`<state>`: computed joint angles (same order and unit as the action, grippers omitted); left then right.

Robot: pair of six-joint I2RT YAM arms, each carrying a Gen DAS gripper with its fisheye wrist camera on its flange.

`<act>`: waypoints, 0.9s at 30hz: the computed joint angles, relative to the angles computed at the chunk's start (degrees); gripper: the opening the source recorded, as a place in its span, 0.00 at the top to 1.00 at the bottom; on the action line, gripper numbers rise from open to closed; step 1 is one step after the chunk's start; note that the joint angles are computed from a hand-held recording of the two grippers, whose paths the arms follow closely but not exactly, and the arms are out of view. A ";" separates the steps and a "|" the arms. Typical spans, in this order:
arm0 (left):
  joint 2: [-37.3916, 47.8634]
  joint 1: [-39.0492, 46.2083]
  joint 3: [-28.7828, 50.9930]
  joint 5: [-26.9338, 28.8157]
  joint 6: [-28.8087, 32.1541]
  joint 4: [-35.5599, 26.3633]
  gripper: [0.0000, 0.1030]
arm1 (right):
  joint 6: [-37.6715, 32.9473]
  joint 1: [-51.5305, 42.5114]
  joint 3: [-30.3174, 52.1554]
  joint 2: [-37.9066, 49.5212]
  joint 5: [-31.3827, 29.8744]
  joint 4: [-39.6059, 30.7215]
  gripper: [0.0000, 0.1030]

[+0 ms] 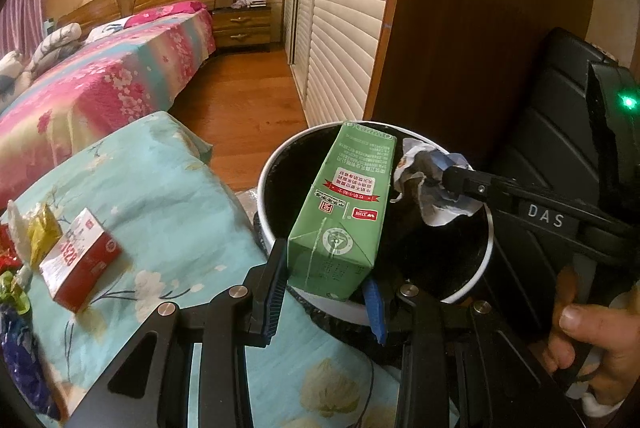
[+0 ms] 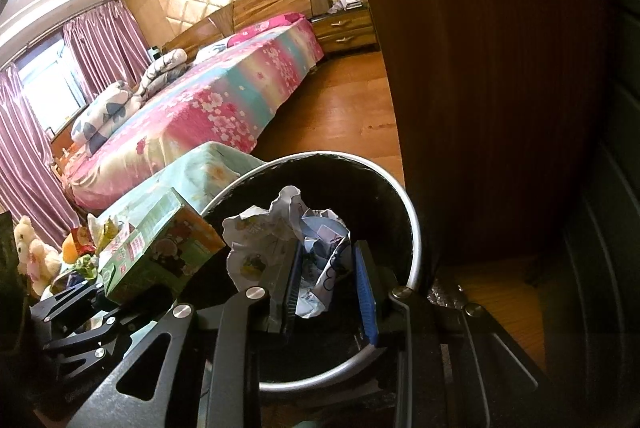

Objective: Collect trash
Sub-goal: 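Carry the paper with the right tool while the left tool carries the carton over the bin, then open the right tool over the bin while the left tool releases the carton into it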

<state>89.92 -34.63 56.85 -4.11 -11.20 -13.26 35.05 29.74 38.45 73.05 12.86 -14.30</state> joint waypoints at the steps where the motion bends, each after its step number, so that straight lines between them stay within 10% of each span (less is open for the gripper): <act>1: 0.27 0.13 0.27 0.13 0.30 -0.10 0.67 | -0.36 -0.42 0.02 0.22 -0.31 0.10 0.74; 12: 2.68 0.35 3.00 0.26 -0.89 -1.34 0.62 | -2.74 -2.71 2.25 2.66 -1.34 -1.35 0.70; 27: -17.89 2.22 -15.92 -3.95 -6.63 1.60 0.36 | 5.45 5.24 0.51 -1.25 0.95 0.01 0.17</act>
<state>72.03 -32.41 40.93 -8.06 -17.84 -11.66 40.50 34.98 38.96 71.80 13.81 -14.29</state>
